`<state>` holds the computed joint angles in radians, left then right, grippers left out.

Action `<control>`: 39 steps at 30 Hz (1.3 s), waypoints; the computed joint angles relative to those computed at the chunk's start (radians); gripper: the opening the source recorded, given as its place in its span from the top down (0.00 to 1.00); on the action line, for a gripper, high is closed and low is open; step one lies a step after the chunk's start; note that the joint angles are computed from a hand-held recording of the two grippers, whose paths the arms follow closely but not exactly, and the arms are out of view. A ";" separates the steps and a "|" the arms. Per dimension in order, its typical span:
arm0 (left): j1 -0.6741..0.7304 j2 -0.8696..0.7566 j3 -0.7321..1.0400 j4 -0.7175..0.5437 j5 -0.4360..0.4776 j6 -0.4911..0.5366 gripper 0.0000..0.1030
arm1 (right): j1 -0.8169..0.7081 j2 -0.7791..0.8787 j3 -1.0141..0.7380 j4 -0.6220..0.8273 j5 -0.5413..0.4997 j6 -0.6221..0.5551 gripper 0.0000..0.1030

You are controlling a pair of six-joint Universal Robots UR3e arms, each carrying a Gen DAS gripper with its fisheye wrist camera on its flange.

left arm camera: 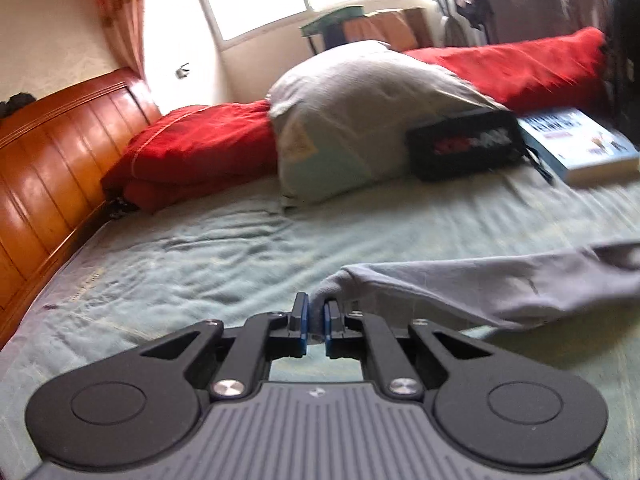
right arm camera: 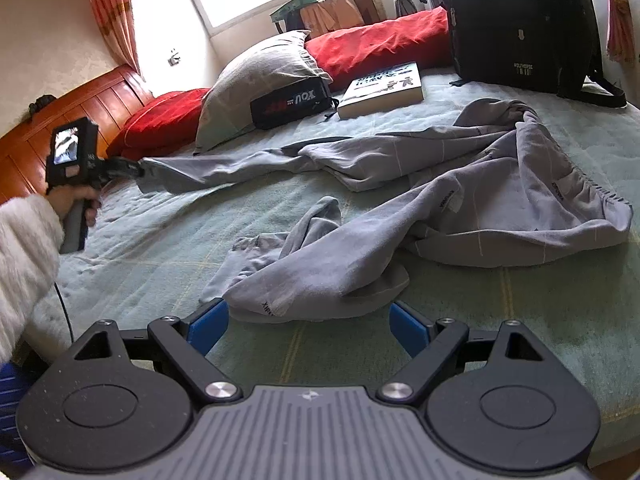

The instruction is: Fold clothes

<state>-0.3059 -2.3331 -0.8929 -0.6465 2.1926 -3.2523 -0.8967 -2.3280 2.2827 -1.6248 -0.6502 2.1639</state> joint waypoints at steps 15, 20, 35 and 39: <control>0.096 -0.168 0.291 0.022 -0.007 0.028 0.94 | 0.181 0.098 0.052 -0.395 -0.105 0.273 0.12; 0.123 -0.143 0.219 -0.070 -0.048 -0.020 0.83 | 0.223 0.135 0.055 -0.455 -0.135 0.308 0.12; 0.137 0.179 -0.250 -0.087 -0.058 -0.128 0.57 | 0.093 -0.034 0.009 -0.083 -0.050 0.102 0.11; 0.072 0.268 -0.364 -0.039 -0.103 -0.102 0.50 | 0.060 -0.076 -0.010 0.030 -0.038 0.039 0.06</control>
